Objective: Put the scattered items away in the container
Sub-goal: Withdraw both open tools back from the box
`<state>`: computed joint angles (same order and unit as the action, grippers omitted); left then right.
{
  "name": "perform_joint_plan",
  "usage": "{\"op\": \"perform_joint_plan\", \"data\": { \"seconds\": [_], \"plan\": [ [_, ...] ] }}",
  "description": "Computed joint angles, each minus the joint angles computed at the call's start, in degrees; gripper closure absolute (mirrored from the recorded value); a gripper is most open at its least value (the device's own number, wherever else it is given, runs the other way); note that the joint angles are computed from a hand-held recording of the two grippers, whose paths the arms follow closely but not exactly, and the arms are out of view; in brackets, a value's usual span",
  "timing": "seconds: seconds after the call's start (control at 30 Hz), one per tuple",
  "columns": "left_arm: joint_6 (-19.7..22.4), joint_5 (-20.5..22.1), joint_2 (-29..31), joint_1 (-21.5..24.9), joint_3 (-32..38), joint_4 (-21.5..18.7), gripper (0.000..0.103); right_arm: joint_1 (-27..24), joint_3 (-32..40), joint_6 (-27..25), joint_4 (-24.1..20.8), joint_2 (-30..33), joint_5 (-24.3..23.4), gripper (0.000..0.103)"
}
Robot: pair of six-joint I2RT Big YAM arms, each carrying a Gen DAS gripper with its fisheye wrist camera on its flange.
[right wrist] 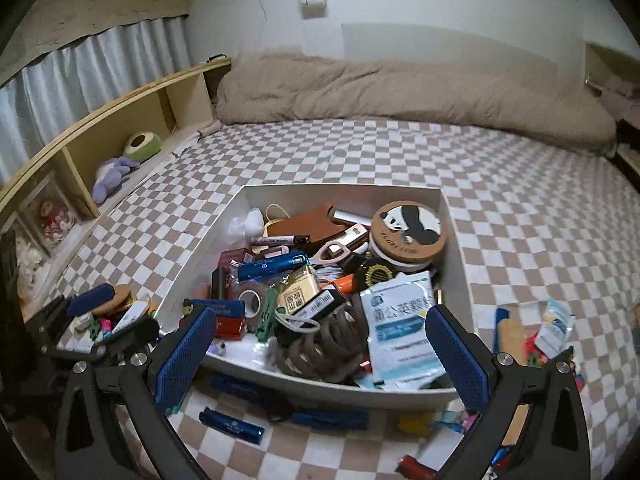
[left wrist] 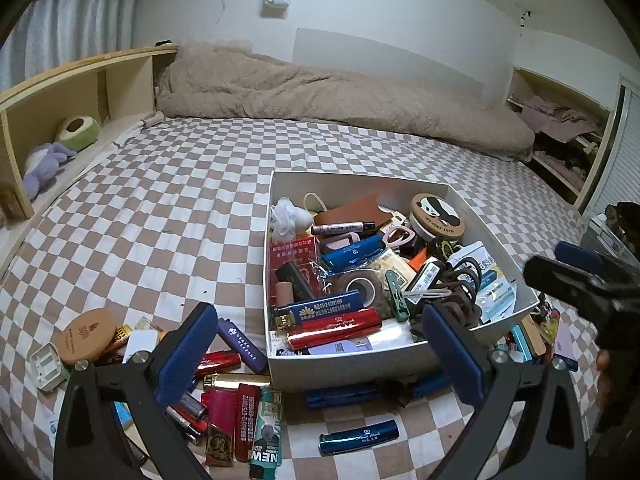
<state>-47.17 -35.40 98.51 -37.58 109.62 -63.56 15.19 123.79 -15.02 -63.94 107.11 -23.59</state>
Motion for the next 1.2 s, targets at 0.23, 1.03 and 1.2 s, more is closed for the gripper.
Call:
{"op": "perform_joint_plan", "data": {
  "seconds": [0.23, 1.03, 1.2],
  "plan": [
    [-0.3, -1.1, -0.7, -1.1, -0.6, 1.0, 0.0, -0.9, -9.7, -0.5, 8.8, -5.9, 1.1, 0.0],
    [0.5, -5.2, 1.6, -3.3, 1.1, 0.7, 0.0, -3.0, -22.9, -0.5, 20.2, -12.1, 0.7, 0.0],
    [-0.3, -5.1, 2.5, -3.3, 1.3, 0.7, 0.0, -3.5, -24.6, -0.8, 21.8, -12.6, 0.0, 0.0]
  ]
}}
